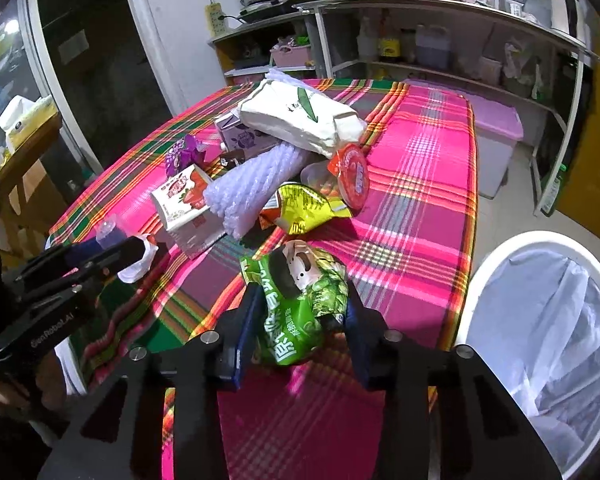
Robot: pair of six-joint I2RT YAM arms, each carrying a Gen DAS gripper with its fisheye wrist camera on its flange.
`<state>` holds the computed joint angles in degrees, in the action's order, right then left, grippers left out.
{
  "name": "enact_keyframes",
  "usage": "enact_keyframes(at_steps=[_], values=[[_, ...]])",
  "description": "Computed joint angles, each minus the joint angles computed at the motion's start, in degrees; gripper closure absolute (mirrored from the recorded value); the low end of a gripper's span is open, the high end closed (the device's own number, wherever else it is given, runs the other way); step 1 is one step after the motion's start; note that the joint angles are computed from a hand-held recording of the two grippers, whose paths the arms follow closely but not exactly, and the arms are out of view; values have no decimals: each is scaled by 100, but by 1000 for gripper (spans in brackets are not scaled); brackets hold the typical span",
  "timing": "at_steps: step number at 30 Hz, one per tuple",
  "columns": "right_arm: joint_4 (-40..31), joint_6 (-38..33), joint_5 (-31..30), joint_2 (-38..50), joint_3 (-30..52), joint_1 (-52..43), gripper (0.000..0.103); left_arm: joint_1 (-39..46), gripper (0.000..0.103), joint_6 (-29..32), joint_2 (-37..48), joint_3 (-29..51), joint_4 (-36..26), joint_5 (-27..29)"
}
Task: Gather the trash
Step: 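Carry both items over the trash bin and open both tools to drop them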
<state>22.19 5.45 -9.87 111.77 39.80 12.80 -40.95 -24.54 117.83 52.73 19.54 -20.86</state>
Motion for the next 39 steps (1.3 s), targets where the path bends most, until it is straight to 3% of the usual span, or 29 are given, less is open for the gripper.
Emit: enact_keyframes(at_steps=[2, 21, 31, 39], values=[[32, 29, -24, -79, -94, -12, 70, -66, 70, -24, -78, -44, -30, -56], [532, 84, -359, -1469, -1468, -725, 75, -702, 71, 74, -472, 30, -195, -271], [603, -249, -800, -1833, -2005, -2272, 75, -1108, 71, 411, 246, 1330, -537, 446], [602, -636, -1224, -1436, -1954, -3535, 75, -1486, 70, 698, 1243, 2961, -1125, 977]])
